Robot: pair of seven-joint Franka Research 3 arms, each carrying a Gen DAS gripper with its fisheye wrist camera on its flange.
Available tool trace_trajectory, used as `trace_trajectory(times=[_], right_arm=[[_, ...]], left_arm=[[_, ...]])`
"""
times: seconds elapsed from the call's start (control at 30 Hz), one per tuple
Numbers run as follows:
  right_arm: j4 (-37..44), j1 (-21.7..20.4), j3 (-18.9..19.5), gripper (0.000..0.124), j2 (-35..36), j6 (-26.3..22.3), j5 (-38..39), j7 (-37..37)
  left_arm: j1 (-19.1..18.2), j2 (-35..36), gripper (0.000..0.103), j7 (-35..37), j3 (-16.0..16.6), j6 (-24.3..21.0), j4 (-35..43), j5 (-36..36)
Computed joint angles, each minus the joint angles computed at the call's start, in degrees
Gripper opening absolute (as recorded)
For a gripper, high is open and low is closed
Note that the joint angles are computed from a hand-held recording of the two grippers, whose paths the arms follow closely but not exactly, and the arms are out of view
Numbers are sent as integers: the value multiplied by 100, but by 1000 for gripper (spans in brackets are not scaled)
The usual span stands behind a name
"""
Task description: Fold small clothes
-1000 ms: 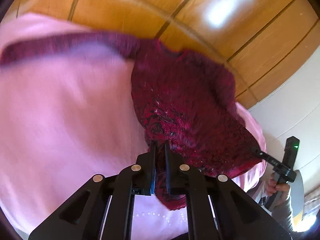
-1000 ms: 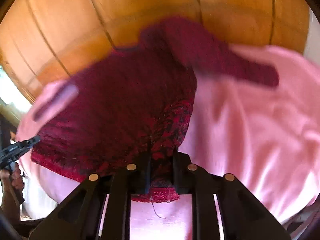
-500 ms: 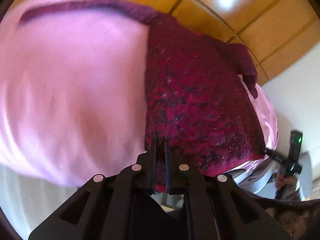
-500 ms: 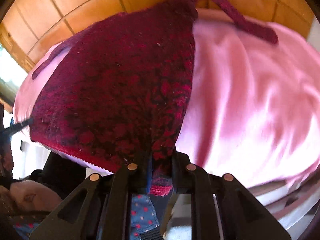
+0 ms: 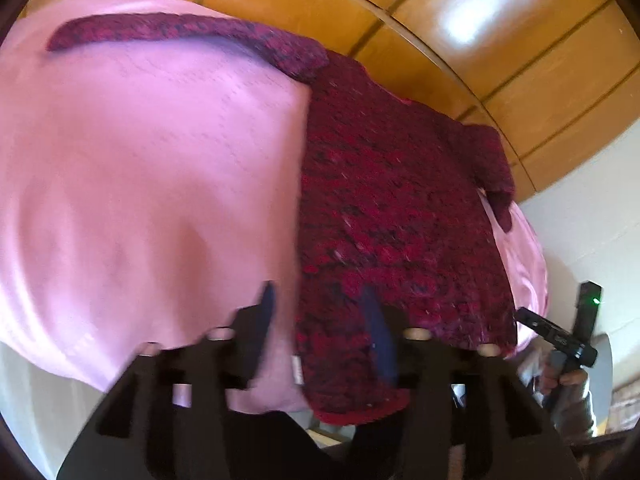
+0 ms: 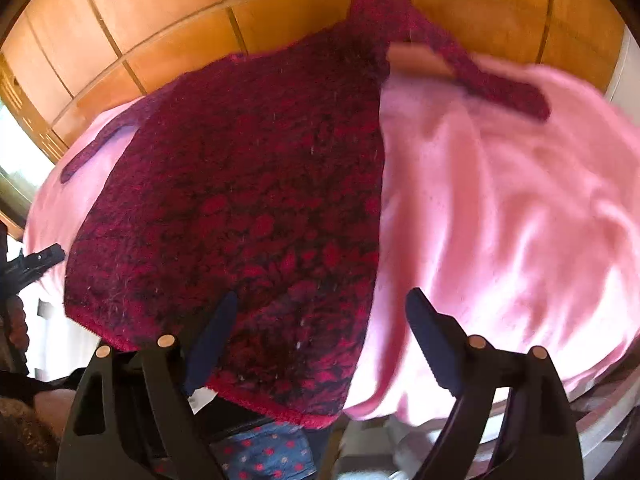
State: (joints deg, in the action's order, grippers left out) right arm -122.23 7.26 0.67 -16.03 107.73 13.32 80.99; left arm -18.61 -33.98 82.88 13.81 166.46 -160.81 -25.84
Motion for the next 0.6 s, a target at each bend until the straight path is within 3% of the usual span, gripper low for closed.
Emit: trace_trajectory(times=[0.03, 0.07, 0.1, 0.13, 0.17, 0.2, 0.3, 0.43, 0.6], right_arm=[[-44, -13, -18, 83, 8, -34, 28, 29], [-141, -22, -38, 68, -4, -141, 80, 66], [-206, -16, -57, 48, -20, -271, 151, 50], [-217, -23, -107, 43, -26, -388, 230, -41], [-296, -10, -96, 29, -106, -331, 286, -110], [-291, 10, -72, 19, -150, -289, 282, -197], [-12, 25, -118, 15, -179, -207, 516, -309], [307, -24, -301, 15, -243, -299, 923, -693], [-92, -64, -34, 15, -186, -802, 112, -788]], left_arm=[[-235, 5, 50, 163, 154, -55, -21, -101], [-388, 24, 46, 279, 256, -109, -14, -197], [-431, 130, 39, 444, 188, -250, 61, -339], [-274, 187, 28, 301, -68, -209, 48, -79], [-179, 229, 11, 270, -211, -192, 75, 47], [-248, 164, 11, 398, -154, -159, 85, -52], [-273, -263, 8, 571, 34, -115, 48, -213], [113, -680, 8, 435, -136, -295, -74, 100], [256, -317, 8, 145, -376, -732, -128, 297]])
